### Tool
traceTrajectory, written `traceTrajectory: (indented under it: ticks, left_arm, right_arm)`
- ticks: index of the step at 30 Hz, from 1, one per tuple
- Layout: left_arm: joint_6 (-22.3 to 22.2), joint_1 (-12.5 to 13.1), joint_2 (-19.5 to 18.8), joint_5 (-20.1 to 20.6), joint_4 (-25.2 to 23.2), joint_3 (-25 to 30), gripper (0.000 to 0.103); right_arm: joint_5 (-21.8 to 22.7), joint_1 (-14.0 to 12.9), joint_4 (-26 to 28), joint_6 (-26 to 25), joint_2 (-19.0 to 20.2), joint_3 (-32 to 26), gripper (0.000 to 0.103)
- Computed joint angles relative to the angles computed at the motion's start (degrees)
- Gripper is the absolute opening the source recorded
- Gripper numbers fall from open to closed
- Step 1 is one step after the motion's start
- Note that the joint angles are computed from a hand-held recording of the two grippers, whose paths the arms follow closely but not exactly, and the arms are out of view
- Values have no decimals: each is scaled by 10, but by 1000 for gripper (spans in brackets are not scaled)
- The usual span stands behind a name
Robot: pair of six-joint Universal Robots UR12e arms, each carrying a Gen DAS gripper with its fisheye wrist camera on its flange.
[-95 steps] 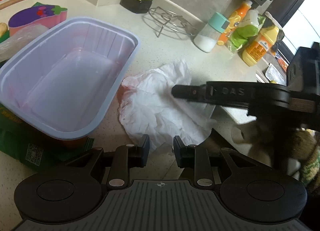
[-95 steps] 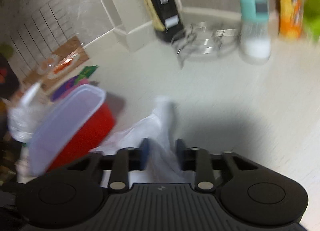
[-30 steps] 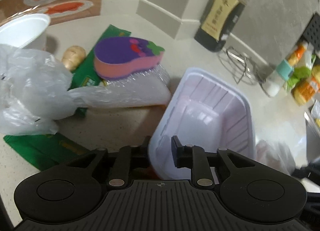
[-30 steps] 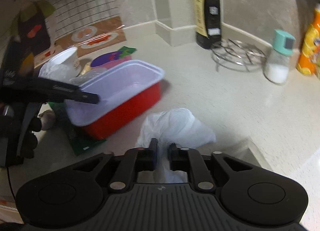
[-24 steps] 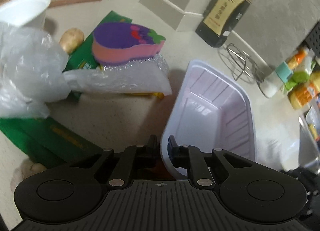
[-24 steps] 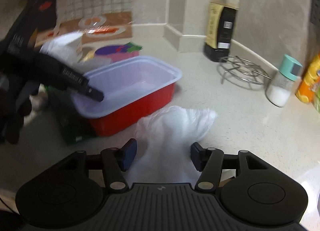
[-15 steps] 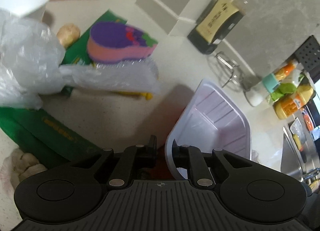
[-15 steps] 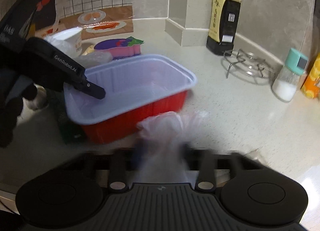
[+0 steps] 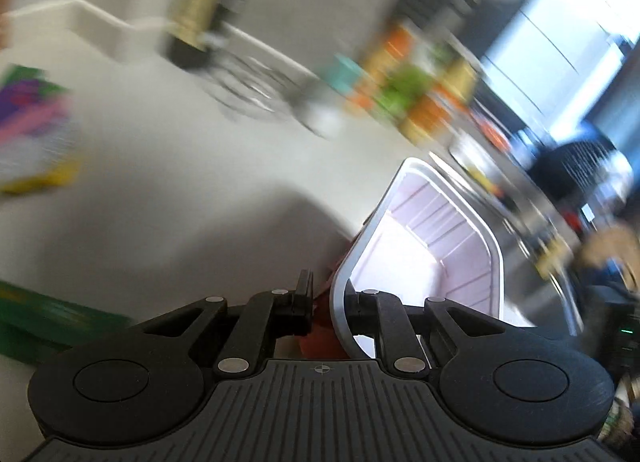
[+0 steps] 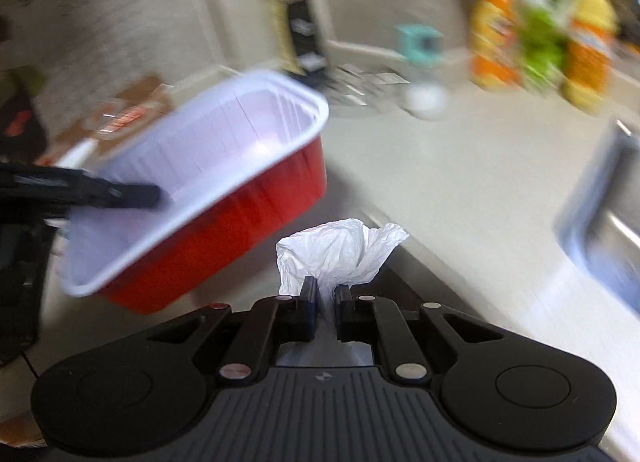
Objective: Collect trash
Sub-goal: 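Carry the tray and tissue down over the green trash bin with both tools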
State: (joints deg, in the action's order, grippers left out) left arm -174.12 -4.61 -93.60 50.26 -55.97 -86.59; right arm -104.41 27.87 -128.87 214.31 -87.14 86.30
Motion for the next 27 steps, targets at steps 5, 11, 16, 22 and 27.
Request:
traceTrajectory:
  ticks: [5,11,16,22,27]
  left_arm:
    - [73,-45,-12,9,-99,0,16]
    - [50,-92,-38,116,-142,-29,16]
    - [-15,-122,-73,249,-154,-54,16]
    - [-94,-145,-113,349,-79,-93,16]
    - [-125,-142,-139,339,30,-148,30]
  right_arm:
    - [-1,9,102,142,-38,58,9]
    - [77,15,222,269,-64,117,9]
    - [135,8,247,274,-71,145,9]
    - [152,-16,239,215,-53,155,9]
    - [156,-29,204,158,-42,170,9]
